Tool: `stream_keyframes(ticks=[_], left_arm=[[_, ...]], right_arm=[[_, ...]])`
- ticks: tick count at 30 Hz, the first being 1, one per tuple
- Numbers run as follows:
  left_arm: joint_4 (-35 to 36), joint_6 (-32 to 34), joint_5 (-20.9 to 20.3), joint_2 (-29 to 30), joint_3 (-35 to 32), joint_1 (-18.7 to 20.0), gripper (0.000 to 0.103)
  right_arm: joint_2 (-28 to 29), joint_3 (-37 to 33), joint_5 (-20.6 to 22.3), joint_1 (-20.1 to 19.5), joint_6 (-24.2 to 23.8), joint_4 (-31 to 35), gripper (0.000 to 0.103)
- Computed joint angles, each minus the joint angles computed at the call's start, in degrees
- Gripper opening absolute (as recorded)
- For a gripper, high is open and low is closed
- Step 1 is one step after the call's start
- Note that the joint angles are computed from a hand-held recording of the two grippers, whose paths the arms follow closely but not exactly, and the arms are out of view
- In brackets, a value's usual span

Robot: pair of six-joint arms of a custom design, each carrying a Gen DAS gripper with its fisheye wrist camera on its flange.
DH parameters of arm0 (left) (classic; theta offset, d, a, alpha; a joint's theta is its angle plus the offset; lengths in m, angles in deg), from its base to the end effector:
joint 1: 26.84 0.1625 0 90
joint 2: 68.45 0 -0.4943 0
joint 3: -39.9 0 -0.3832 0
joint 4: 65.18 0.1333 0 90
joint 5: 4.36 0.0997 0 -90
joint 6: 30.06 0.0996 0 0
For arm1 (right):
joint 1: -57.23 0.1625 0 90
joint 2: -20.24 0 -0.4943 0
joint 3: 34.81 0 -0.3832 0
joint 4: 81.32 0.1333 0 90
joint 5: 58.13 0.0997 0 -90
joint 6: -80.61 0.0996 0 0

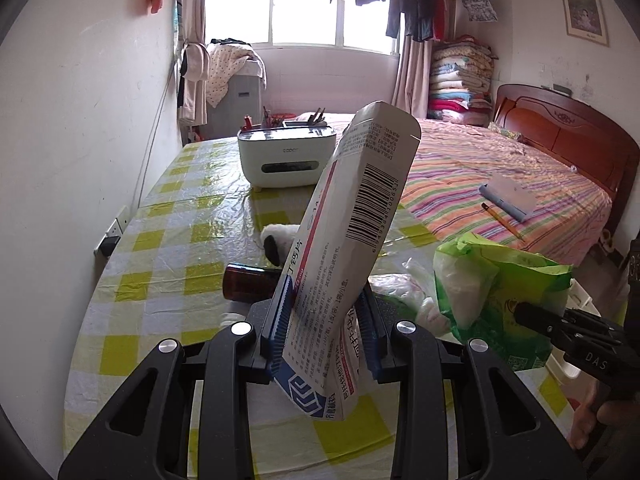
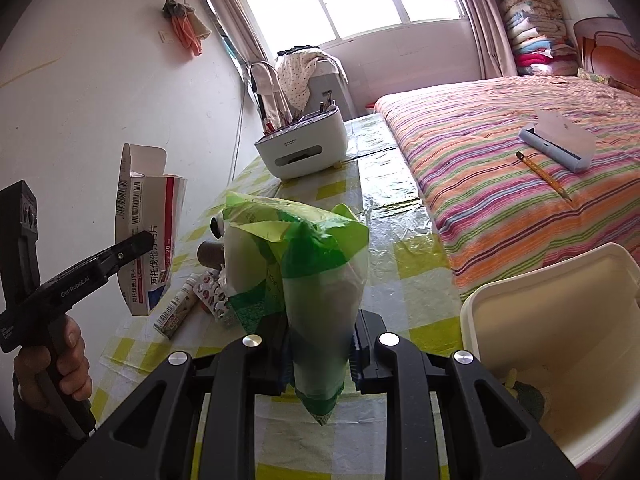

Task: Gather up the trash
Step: 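Carry the medicine box and plastic bag over the cream bin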

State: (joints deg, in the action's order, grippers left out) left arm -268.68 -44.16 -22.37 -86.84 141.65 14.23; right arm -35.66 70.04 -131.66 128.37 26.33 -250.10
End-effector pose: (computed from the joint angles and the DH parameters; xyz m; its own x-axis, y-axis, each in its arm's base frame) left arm -0.3139 -0.5760 -0.0388 -0.7050 -0.2166 -0.6753 0.4952 0.5314 -0.6873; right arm -0.0614 -0.6794 0.2496 -0.7841 -0.5634 0.2603 -0.6101 0.6226 -0.4901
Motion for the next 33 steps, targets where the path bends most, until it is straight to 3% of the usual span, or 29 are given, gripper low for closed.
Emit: stream_keyframes(ticks=[9, 17, 27, 33], left_arm=[[1.8, 3.7, -6.0, 4.6, -7.9, -1.4, 0.031], [5.9, 1.3, -11.2, 6.5, -11.8, -1.4, 0.031], [11.7, 0.0, -14.6, 9.5, -17.1, -2.1, 0.031], [12.3, 3.0, -15.6, 11.1, -20.3, -2.6, 0.031]], right_arm=[[-0.4, -0.1, -0.3, -1.4, 2.0, -5.5, 0.021], [-1.3, -0.4, 0.2, -2.9, 5.5, -9.6, 0.021], [-2.2, 0.0, -0.9, -4.7, 8.4, -19.3, 0.021], [-1.0, -2.0, -2.7, -4.7, 10.1, -23.3, 0.021]])
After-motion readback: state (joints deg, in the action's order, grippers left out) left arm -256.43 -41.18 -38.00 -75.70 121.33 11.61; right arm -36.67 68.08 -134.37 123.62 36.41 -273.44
